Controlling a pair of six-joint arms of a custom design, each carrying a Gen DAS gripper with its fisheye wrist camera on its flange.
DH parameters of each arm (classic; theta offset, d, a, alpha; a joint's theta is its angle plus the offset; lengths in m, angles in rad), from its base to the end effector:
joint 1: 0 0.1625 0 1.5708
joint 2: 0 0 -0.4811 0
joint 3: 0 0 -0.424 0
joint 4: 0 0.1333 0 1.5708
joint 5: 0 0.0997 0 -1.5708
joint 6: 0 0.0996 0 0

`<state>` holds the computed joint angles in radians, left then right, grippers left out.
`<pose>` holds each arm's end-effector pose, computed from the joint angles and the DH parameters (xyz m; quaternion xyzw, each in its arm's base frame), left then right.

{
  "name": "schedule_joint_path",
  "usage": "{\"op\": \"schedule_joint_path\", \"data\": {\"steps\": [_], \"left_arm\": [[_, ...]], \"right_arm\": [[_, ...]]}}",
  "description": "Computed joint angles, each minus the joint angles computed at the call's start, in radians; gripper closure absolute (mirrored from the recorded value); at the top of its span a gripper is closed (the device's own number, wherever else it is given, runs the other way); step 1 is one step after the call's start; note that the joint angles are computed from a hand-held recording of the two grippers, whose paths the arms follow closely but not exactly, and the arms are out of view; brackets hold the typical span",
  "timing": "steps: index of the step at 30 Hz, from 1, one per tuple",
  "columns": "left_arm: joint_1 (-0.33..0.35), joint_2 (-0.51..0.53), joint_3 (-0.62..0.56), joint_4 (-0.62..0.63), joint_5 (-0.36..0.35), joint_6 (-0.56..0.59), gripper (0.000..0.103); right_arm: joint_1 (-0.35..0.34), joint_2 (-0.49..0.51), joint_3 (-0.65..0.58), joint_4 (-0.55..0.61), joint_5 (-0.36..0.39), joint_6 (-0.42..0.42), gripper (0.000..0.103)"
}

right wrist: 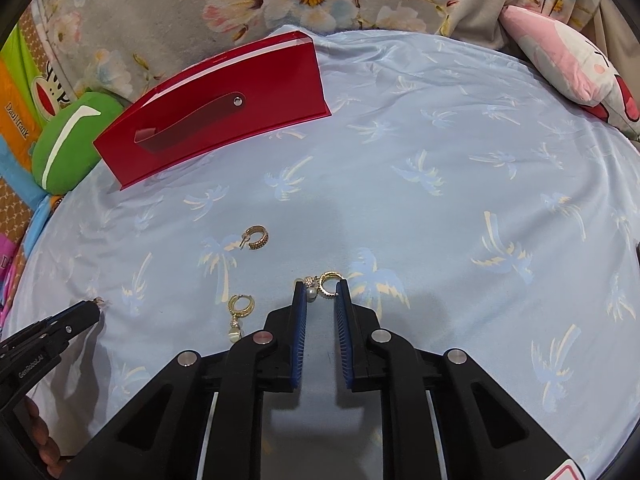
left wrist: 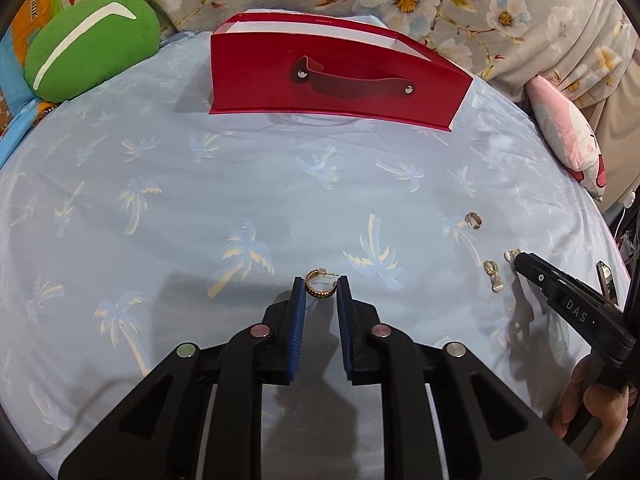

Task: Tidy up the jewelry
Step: 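Close the left tool on a gold hoop earring while the right tool grasps a pearl drop earring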

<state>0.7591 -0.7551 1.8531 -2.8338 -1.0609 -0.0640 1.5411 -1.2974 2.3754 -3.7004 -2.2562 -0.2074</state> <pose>-0.3507 -0.5835 0.0454 0.3328 0.9054 -0.1788 0.1938 0.0570 -0.4488 0.3005 -0.0957 -0.8264 0.4350 0.3445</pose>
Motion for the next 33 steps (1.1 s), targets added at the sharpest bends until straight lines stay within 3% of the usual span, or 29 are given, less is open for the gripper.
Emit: {"op": "schedule_joint_path", "data": {"steps": [8, 13, 18, 21, 24, 33], "left_arm": [[-0.004, -0.010, 0.001, 0.003, 0.005, -0.009, 0.088], [-0.007, -0.010, 0.003, 0.001, 0.009, -0.013, 0.088], [-0.007, -0.010, 0.004, 0.003, 0.008, -0.014, 0.088], [-0.006, -0.010, 0.002, 0.007, 0.007, -0.014, 0.088], [-0.004, -0.010, 0.001, 0.011, 0.006, -0.017, 0.088], [0.001, -0.007, 0.000, 0.007, -0.001, -0.016, 0.088]], "right_arm": [[-0.004, -0.014, 0.008, 0.018, 0.015, 0.004, 0.102], [0.006, 0.001, -0.008, -0.014, -0.007, -0.017, 0.073], [0.000, 0.012, -0.052, 0.059, -0.008, -0.016, 0.073], [0.005, 0.029, -0.067, 0.048, -0.028, -0.039, 0.073], [0.009, 0.037, -0.073, 0.042, -0.047, -0.048, 0.082], [0.008, 0.022, -0.053, 0.016, -0.027, -0.041, 0.083]]}}
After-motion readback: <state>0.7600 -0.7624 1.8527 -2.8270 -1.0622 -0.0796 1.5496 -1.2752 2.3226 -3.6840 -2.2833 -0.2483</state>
